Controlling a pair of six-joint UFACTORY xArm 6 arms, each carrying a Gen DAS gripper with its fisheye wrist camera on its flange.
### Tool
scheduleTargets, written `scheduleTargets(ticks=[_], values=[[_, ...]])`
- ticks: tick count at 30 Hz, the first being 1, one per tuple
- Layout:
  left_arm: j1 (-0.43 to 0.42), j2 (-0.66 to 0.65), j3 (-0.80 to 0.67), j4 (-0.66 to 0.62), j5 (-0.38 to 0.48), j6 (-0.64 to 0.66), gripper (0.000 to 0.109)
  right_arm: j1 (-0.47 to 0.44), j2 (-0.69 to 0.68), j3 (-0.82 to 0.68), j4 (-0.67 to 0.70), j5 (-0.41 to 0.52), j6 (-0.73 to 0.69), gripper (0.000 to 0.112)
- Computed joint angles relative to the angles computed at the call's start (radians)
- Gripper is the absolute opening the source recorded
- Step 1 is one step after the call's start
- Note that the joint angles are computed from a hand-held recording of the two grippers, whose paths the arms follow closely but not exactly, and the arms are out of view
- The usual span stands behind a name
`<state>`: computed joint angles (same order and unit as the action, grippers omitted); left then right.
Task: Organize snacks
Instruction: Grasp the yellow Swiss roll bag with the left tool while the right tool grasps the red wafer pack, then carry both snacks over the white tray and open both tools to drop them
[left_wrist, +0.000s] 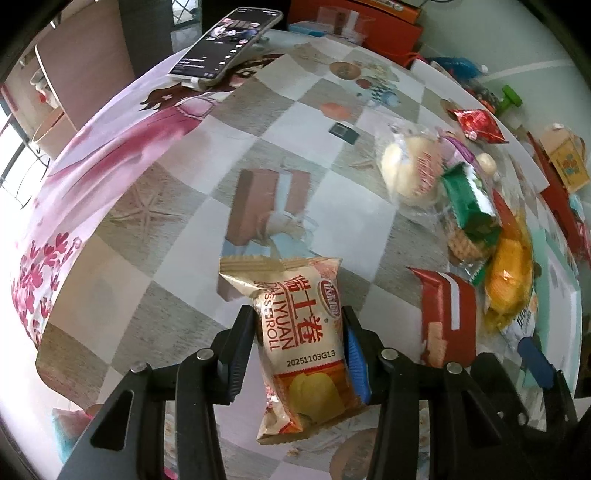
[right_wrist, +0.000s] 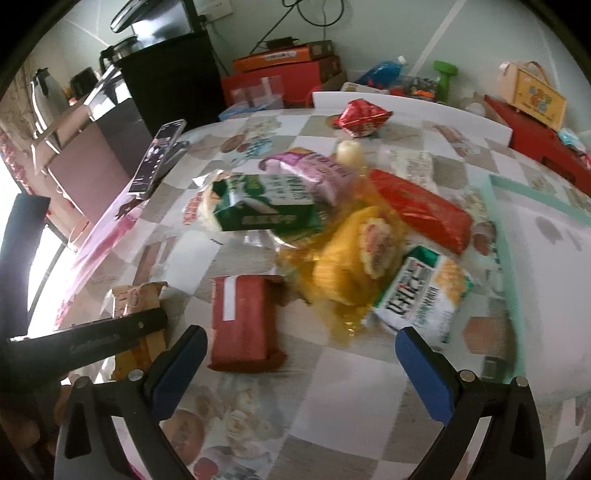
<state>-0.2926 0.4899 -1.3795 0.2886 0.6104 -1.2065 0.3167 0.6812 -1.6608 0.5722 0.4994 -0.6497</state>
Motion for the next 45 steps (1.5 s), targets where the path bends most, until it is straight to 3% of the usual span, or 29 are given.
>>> scheduleTargets(ticks=[7,9,20,23,27,31,35,45], values=[[0.013,-0.012,0.033,0.006,-0.029,-0.018,0.048,0.037,-0.001,0.022,0.016,-0.043,-0.071,0.097],[0.013,-0.010,0.033,0.001,-0.034,-0.016,0.048,0.043,0.017,0.005,-0.012,-0.037,-0.053,0.090],[0.015,0.017,-0.012,0.017,-0.004,0.001,0.048,0.063,0.079,-0.040,-0.145,-0.055,0.029,0.081],[0.011,0.037,-0.043,0.027,0.015,0.002,0.048,0.066,0.082,-0.038,-0.159,-0.073,0.033,0.075],[0.009,0.046,-0.057,0.026,0.015,0.004,0.047,0.064,0.078,-0.036,-0.130,-0.078,0.011,0.053],[0.013,0.038,-0.042,0.016,-0.008,0.014,0.043,0.063,0.076,-0.036,-0.109,-0.075,-0.007,0.043],[0.014,0.034,-0.031,0.007,-0.031,0.027,0.038,0.064,0.072,-0.032,-0.105,-0.076,-0.008,0.042],[0.014,0.009,-0.005,0.038,-0.066,-0.001,0.037,0.065,0.036,0.001,-0.004,-0.085,-0.091,0.042]])
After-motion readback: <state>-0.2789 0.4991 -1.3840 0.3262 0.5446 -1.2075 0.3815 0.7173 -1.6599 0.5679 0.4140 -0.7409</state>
